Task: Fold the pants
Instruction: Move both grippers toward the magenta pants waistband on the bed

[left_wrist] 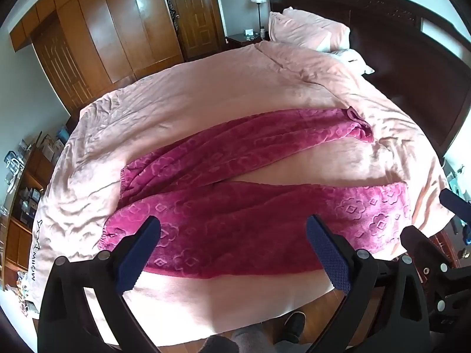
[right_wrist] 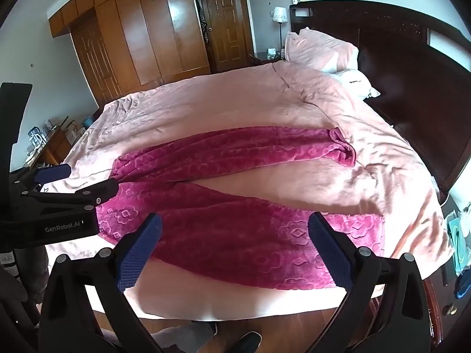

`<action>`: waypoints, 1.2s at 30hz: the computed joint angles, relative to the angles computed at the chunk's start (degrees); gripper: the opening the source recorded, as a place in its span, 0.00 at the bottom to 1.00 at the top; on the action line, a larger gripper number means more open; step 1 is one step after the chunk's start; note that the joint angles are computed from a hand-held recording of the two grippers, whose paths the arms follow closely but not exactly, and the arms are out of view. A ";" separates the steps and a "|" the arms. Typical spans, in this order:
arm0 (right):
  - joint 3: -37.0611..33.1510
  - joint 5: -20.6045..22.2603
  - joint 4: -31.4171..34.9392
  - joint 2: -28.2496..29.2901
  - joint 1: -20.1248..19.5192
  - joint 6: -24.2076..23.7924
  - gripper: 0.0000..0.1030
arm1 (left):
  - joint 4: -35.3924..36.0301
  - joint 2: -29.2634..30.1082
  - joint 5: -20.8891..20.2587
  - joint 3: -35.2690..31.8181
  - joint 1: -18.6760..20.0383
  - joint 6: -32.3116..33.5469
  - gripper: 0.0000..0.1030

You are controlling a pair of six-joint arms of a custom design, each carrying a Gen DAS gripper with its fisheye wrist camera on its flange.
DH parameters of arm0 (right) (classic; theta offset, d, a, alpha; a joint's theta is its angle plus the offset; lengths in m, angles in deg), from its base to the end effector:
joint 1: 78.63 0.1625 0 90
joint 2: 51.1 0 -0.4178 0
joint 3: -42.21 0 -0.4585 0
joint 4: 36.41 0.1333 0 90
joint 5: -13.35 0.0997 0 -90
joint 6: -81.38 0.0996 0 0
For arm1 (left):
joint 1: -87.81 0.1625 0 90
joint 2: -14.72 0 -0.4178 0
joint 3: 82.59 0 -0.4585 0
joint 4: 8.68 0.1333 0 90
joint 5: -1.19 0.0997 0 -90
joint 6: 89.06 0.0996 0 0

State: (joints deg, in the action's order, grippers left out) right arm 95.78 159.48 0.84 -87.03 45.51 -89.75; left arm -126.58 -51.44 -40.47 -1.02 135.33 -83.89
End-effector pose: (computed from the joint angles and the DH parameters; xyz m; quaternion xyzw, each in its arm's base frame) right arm 0.4491 -0.5722 0.1660 0.0456 -0.8520 0.4121 0.3198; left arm -0.3348 -0.6732 0.3797 0.3256 0.8476 -0.2242 0.3539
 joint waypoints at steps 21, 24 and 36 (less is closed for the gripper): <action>-2.85 -0.59 1.12 1.87 -0.38 0.05 0.97 | 1.99 1.23 -2.45 -2.72 1.63 -1.10 0.95; -3.34 -0.64 1.62 2.20 -0.49 0.45 0.97 | 3.62 1.54 -3.23 -3.60 2.07 -2.79 0.95; -6.31 -0.64 4.64 4.21 -1.08 3.18 0.97 | 4.71 2.01 -3.26 -4.22 2.40 -2.96 0.95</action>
State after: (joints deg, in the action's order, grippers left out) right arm 89.47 158.84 5.48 -82.81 44.43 -86.57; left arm -121.87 -49.42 -43.73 -5.24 137.72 -86.85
